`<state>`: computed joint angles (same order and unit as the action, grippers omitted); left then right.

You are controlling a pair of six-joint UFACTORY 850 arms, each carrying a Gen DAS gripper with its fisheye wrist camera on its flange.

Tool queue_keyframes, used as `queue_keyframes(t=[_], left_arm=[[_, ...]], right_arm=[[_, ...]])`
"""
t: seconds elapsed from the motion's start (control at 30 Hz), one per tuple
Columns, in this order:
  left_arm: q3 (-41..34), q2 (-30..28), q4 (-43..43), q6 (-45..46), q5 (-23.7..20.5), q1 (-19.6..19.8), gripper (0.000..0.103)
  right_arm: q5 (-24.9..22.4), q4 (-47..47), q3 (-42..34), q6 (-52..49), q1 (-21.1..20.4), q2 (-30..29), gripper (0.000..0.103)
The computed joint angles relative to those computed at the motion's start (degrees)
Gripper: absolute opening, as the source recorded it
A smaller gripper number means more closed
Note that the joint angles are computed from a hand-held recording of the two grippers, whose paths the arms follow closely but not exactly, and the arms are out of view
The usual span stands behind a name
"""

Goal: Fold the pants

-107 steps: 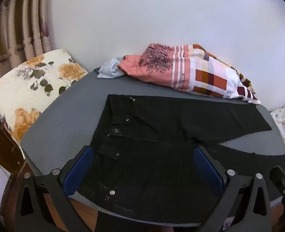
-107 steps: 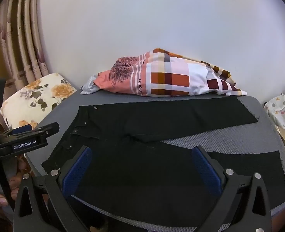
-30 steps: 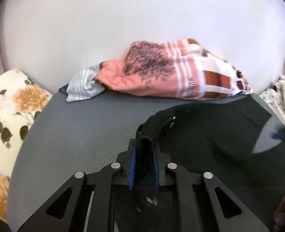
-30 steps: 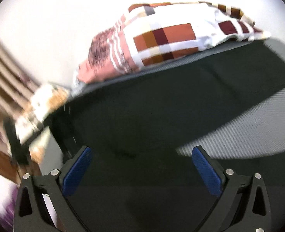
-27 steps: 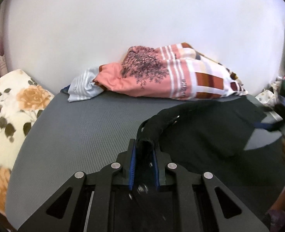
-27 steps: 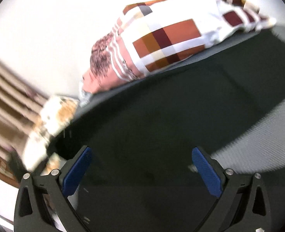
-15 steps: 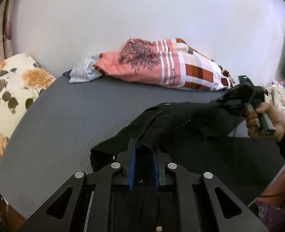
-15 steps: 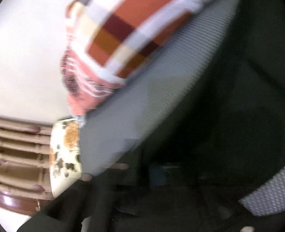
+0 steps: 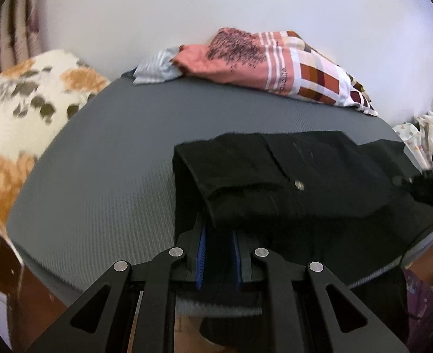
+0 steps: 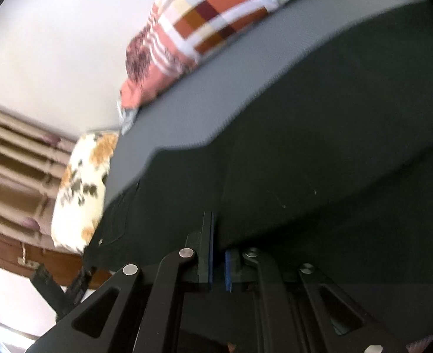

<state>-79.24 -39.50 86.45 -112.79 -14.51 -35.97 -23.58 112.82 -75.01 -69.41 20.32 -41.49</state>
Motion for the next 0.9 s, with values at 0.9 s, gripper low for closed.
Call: queue_keyframes(t=[0.9], left_arm=[[9.3,7.0,-2.1,-4.4,-16.8,-2.1,0.051]], right_arm=[[-5.2,-1.3,7.0,2.0,1.9,1.6,0.007]])
